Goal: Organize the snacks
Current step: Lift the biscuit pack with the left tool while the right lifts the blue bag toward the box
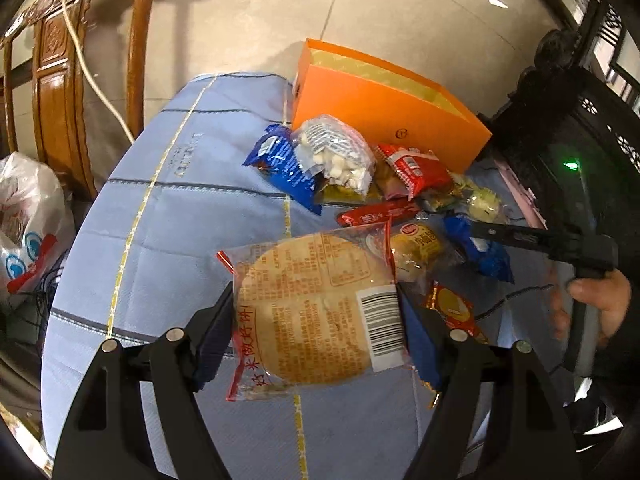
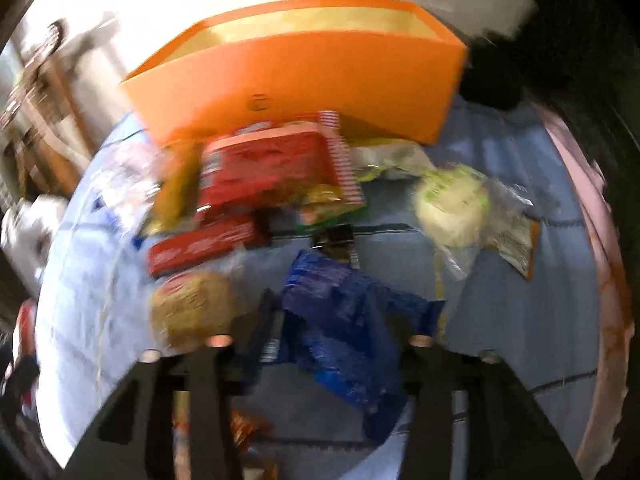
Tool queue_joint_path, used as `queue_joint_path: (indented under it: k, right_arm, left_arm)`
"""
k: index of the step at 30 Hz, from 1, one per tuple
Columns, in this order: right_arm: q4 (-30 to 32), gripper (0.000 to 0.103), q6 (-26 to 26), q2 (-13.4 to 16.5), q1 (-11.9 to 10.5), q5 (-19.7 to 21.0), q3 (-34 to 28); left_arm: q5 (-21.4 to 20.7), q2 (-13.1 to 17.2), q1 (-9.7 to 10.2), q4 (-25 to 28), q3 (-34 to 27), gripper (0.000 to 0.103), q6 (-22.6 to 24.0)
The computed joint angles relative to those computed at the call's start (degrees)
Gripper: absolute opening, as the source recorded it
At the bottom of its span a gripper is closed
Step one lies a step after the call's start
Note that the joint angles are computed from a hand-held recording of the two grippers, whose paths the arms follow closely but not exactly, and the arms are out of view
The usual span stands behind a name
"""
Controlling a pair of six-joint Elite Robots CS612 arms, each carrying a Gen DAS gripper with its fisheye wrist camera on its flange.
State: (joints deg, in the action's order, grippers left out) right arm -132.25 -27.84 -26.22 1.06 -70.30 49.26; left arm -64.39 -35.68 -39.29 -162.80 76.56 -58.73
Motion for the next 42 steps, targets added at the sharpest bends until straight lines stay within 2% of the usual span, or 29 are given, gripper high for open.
queue_joint_path:
  k: [2, 4, 7, 9, 10, 11, 12, 14, 15, 17, 21, 22, 23, 24, 25, 26, 27, 29, 31, 36, 42]
  right_arm:
    - [2.9, 0.000, -0.5, -1.0, -0.9, 4.2, 0.5]
    - [4.8, 0.000, -1.2, -2.2, -1.8, 8.8, 1.8]
    - [7.8, 0.000, -2.5, -2.6, -2.1, 8.3, 2.0]
    - [3.2, 0.008, 2.8, -2.8, -2.8, 8.4, 3.4]
    - [1.1, 0.049, 5.9, -2.8, -3.1, 7.9, 3.9]
    - [-3.2, 0.078, 10.4, -3.2, -3.3, 6.8, 5.4]
    - [-6.1, 0.100, 14.1, -3.2, -3.6, 6.5, 5.8]
    - [-4.5, 0.100, 15.7, -2.5, -3.4, 6.8, 4.6]
    - [-3.1, 0.100, 15.7, -2.0, -2.9, 5.3, 3.7]
    - [-1.6, 0.100, 13.6, -1.2, -1.2, -1.0, 2.4]
    - [-3.6, 0.099, 11.9, 0.1, 1.2, -9.6, 2.0]
    - [-3.3, 0.099, 12.0, 0.5, 1.7, -12.5, 1.7]
    - [-1.4, 0.099, 13.2, 0.8, 1.8, -13.5, 1.1]
    - [-0.7, 0.098, 13.6, 0.7, 1.4, -12.0, 1.3]
    - [-0.3, 0.076, 15.3, 0.2, 0.8, -8.2, 2.0]
    - [-0.4, 0.072, 15.7, 0.0, 0.1, -5.2, 2.4]
    - [-1.1, 0.071, 14.6, -0.5, -0.2, -3.6, 3.3]
    - [-3.6, 0.069, 11.2, -1.7, -0.2, -4.3, 5.4]
    - [-9.4, 0.069, 7.4, -3.8, -0.2, -4.8, 9.5]
    - [-14.3, 0.069, 6.9, -7.5, -1.5, 0.6, 14.7]
    - [-15.7, 0.069, 7.4, -8.3, -3.4, 3.8, 14.6]
  left_arm:
    - [-0.1, 0.1, 0.09, -0.6, 0.1, 0.073, -0.7]
    - [-0.3, 0.2, 0.11, -1.5, 0.0, 0.073, -0.5]
    - [-1.1, 0.7, 0.15, -1.7, -0.8, 0.073, 0.8]
    - [-1.4, 0.8, 0.10, -1.4, -1.3, 0.073, 1.2]
    - [-1.6, 0.9, 0.06, -1.4, -1.4, 0.073, 1.6]
    - [-1.6, 0.9, -0.02, -1.3, -1.5, 0.073, 2.1]
    - [-1.5, 0.8, -0.11, -1.2, -1.6, 0.074, 2.4]
    - [-1.5, 0.6, -0.19, -0.7, -1.3, 0.074, 2.4]
    - [-1.4, 0.5, -0.19, -0.5, -1.1, 0.074, 2.2]
    - [-1.3, 0.2, -0.24, 0.2, -0.7, 0.074, 1.6]
    - [-0.9, -0.4, -0.32, 1.0, -0.1, 0.074, 1.3]
    - [-0.6, -0.6, -0.37, 1.2, 0.2, 0.074, 1.1]
    - [-0.5, -0.7, -0.37, 1.1, 0.5, 0.074, 0.9]
    - [-0.3, -0.9, -0.39, 1.0, 0.8, 0.074, 0.7]
    - [-0.1, -1.0, -0.36, 1.0, 1.1, 0.074, 0.2]
    - [-0.1, -1.2, -0.31, 0.9, 1.5, 0.074, -0.5]
    - [-0.2, -1.3, -0.23, 1.0, 1.8, 0.074, -1.2]
    - [-0.7, -1.3, -0.07, 0.9, 2.1, 0.074, -2.2]
    - [-1.0, -1.1, 0.03, 0.5, 2.1, 0.074, -2.4]
    - [-1.0, -0.3, 0.00, -1.0, 0.7, 0.074, -0.6]
    - [0.7, 0.4, -0.37, -2.7, -1.6, 0.074, 3.5]
